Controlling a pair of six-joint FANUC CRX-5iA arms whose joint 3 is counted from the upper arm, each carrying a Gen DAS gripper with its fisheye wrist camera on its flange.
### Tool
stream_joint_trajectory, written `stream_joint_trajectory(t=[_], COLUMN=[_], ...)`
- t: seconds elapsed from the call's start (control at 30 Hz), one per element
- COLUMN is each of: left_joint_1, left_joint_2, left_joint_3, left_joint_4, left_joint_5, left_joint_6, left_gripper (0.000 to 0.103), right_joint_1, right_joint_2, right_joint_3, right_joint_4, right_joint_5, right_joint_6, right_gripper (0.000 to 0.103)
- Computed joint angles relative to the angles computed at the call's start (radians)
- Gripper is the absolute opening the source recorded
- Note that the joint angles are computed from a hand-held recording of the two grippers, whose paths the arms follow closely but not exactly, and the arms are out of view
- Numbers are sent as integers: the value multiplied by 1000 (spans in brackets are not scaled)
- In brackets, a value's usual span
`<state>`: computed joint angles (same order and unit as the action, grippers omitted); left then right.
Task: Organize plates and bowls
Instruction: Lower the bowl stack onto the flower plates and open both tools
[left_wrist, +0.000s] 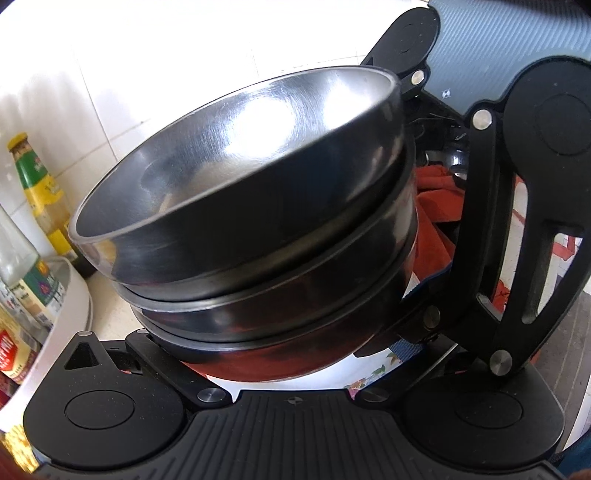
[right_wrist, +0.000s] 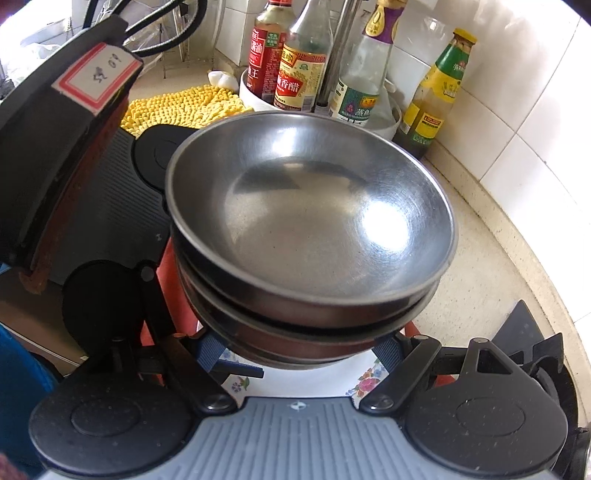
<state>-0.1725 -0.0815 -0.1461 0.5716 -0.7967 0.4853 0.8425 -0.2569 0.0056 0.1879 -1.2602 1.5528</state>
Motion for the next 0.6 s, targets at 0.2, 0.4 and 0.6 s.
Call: stream_joint_trajectory(t=[0.2, 0.4, 0.6], left_joint_1=[-8, -15, -16], left_joint_2=[24, 74, 90], left_joint_3=[22, 81, 106], left_joint_4=[-24, -82, -82], left_joint_5=[-4, -45, -61], left_joint_6=[37, 92, 121], left_gripper=[102, 101, 102], right_joint_1=[-26, -87, -140], right_joint_2=[15, 59, 77], right_joint_3=[1, 32, 44], right_joint_4=[-18, -86, -141], right_joint_5=[4, -12, -17], right_joint_6=[28, 78, 107], right_gripper=[80, 80, 80])
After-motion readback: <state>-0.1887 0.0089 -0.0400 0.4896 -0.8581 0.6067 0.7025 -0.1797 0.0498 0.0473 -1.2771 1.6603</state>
